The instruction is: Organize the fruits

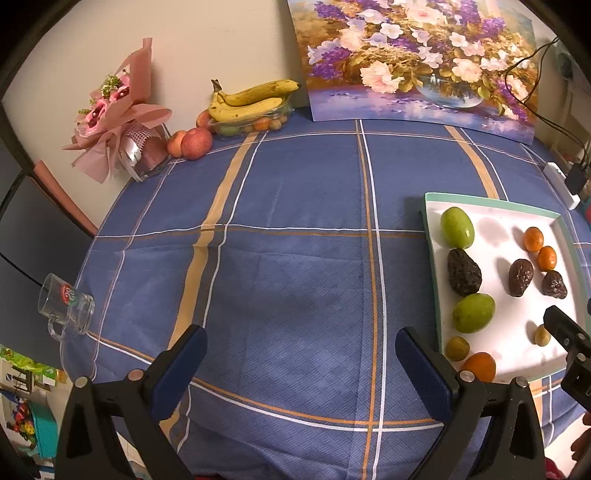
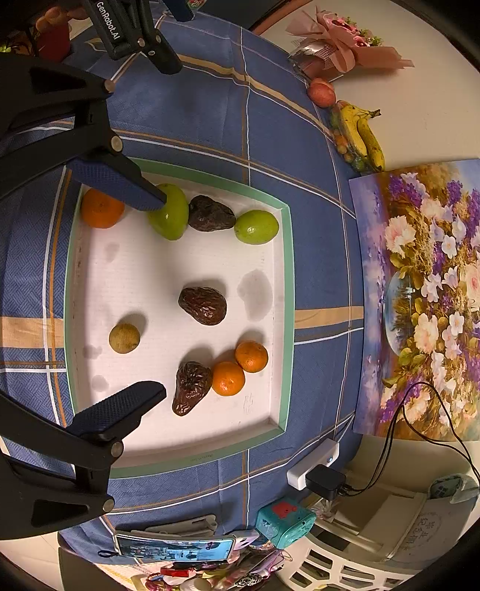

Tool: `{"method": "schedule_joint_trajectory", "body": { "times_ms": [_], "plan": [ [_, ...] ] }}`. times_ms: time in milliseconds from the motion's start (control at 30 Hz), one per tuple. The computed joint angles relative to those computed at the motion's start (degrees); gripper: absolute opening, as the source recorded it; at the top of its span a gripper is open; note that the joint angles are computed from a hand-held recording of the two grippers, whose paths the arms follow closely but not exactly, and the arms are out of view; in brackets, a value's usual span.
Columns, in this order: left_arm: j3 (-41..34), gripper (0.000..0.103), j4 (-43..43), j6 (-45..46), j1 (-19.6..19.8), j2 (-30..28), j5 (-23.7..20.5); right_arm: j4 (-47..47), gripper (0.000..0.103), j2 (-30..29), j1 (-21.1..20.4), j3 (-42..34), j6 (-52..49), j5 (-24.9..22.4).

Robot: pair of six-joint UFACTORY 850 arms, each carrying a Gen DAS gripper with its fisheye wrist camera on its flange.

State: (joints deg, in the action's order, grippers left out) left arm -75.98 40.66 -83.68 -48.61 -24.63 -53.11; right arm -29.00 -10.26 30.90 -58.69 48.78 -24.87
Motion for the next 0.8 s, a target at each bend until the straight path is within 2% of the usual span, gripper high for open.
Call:
{"method": "schedule_joint_trajectory", "body": {
  "times_ms": [800],
  "plan": [
    [-0.15, 0.103, -0.90, 0.22, 0.25, -0.17, -0.34, -0.09, 0.094, 0.02, 0.22, 0.09, 0.20, -0.19]
  ]
}}
